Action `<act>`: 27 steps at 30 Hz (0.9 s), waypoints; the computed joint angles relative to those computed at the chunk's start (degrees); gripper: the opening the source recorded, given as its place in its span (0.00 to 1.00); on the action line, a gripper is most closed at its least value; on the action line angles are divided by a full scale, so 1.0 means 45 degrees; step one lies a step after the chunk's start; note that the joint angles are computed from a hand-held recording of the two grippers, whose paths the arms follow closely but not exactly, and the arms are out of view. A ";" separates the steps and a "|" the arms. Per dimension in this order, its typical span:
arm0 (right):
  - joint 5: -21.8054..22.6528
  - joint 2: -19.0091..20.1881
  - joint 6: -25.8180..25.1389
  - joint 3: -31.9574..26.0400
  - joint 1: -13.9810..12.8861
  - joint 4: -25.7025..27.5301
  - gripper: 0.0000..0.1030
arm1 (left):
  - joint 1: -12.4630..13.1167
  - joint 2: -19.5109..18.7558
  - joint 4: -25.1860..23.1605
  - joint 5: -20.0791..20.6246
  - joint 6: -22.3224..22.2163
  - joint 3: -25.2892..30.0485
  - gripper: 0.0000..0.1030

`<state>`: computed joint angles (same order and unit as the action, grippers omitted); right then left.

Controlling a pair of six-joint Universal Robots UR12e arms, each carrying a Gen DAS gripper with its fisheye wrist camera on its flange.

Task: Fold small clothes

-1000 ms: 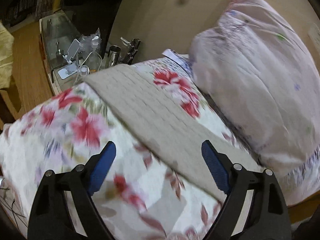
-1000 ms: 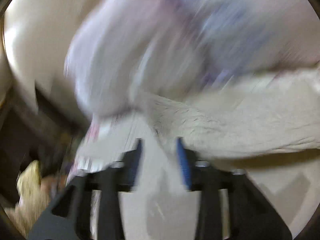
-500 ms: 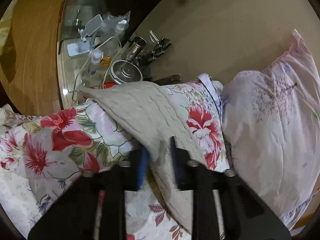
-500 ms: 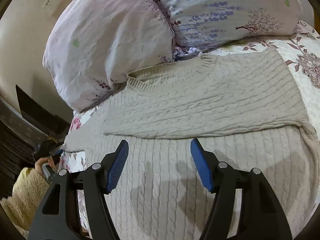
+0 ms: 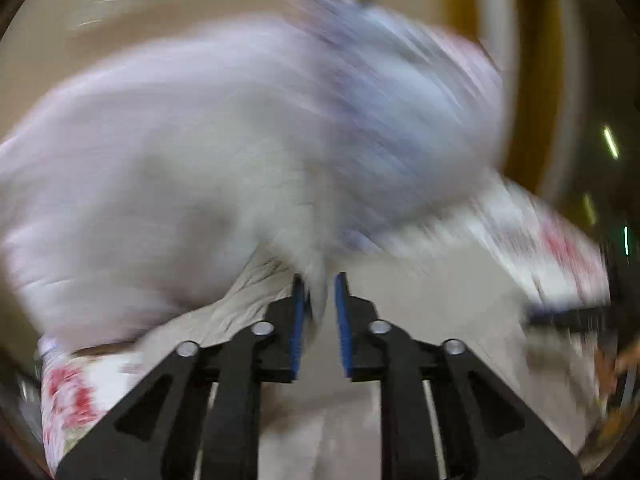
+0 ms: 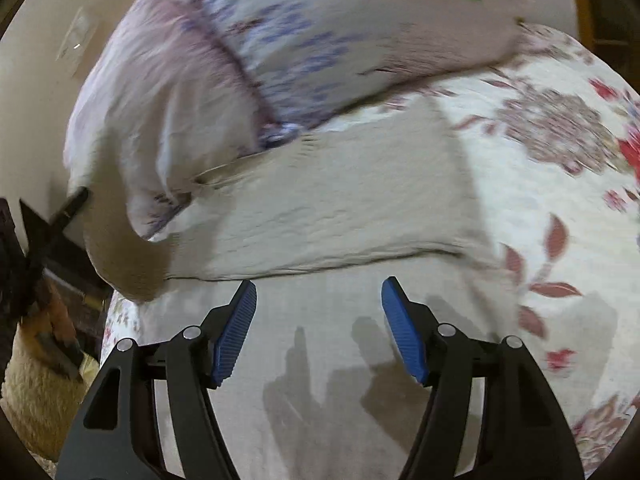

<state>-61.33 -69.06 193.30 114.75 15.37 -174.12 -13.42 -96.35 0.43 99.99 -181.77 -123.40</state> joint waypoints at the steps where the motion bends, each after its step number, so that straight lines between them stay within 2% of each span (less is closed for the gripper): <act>1: -0.0045 -0.0032 0.0001 0.0061 -0.0086 0.0070 0.65 | -0.0403 -0.0312 -0.0792 -0.0006 0.0130 0.0245 0.18; 3: -0.0035 -0.0225 -0.0025 0.0373 -0.0395 -0.0005 0.65 | -0.0456 -0.0137 -0.1154 -0.0290 -0.0540 -0.0095 0.25; 5: -0.0144 -0.0459 -0.0206 0.0734 -0.0678 -0.0125 0.65 | -0.0320 0.0375 -0.1175 0.0211 -0.1766 -0.0780 0.56; 6: -0.0258 -0.0621 -0.0299 0.0959 -0.0855 -0.0027 0.65 | -0.0175 0.0839 -0.1414 0.0691 -0.2674 -0.1267 0.62; 9: 0.0070 -0.0962 -0.0174 0.1548 -0.1421 0.0514 0.65 | 0.0252 0.2125 -0.2887 0.1174 -0.4846 -0.2392 0.70; 11: 0.0711 -0.1082 -0.0153 0.1870 -0.1743 0.0992 0.65 | 0.0719 0.3066 -0.3801 0.0511 -0.6229 -0.3257 0.70; 12: 0.1206 -0.1143 -0.0278 0.2042 -0.1884 0.1336 0.62 | 0.0783 0.3246 -0.4021 0.0268 -0.6657 -0.3476 0.70; 13: 0.1804 -0.1181 -0.0496 0.2190 -0.2001 0.1766 0.54 | 0.0856 0.3490 -0.4261 -0.0033 -0.7088 -0.3735 0.70; 15: 0.3002 -0.1228 -0.1140 0.2399 -0.2160 0.2765 0.48 | 0.0780 0.3771 -0.4204 -0.0729 -0.7833 -0.4263 0.67; 16: 0.3641 -0.1282 -0.1499 0.2585 -0.2240 0.3049 0.45 | 0.0691 0.3782 -0.3981 -0.1087 -0.8132 -0.4435 0.60; 17: 0.4265 -0.1335 -0.2094 0.2644 -0.2291 0.3867 0.41 | 0.0652 0.3869 -0.3604 -0.1755 -0.8509 -0.4716 0.48; 19: 0.5016 -0.1447 -0.3093 0.2723 -0.2339 0.5344 0.29 | 0.0211 0.3890 -0.3017 -0.1983 -0.9096 -0.4951 0.43; 20: 0.5363 -0.1479 -0.3601 0.2741 -0.2338 0.6049 0.27 | 0.0140 0.3907 -0.2755 -0.2252 -0.9354 -0.5072 0.34; 22: 0.5865 -0.1555 -0.4672 0.2732 -0.2298 0.7380 0.13 | 0.0125 0.3940 -0.2336 -0.2769 -0.9866 -0.5324 0.27; 24: 0.6267 -0.1529 -0.4942 0.2679 -0.2262 0.7495 0.09 | -0.0103 0.3834 -0.1863 -0.2792 -1.0410 -0.5444 0.26; 25: 0.6524 -0.1470 -0.4844 0.2655 -0.2261 0.7206 0.08 | -0.0097 0.3751 -0.1745 -0.2935 -1.0528 -0.5438 0.21; 26: 0.6760 -0.1395 -0.4581 0.2600 -0.2239 0.6647 0.08 | -0.0042 0.3710 -0.1617 -0.3194 -1.0606 -0.5455 0.12; 27: 0.6869 -0.1344 -0.4414 0.2551 -0.2223 0.6263 0.08 | 0.0041 0.3586 -0.1412 -0.3524 -1.0621 -0.5419 0.12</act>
<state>-30.42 -75.10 173.43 126.23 5.37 -145.94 -13.23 -80.21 -5.93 84.13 -229.57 -147.79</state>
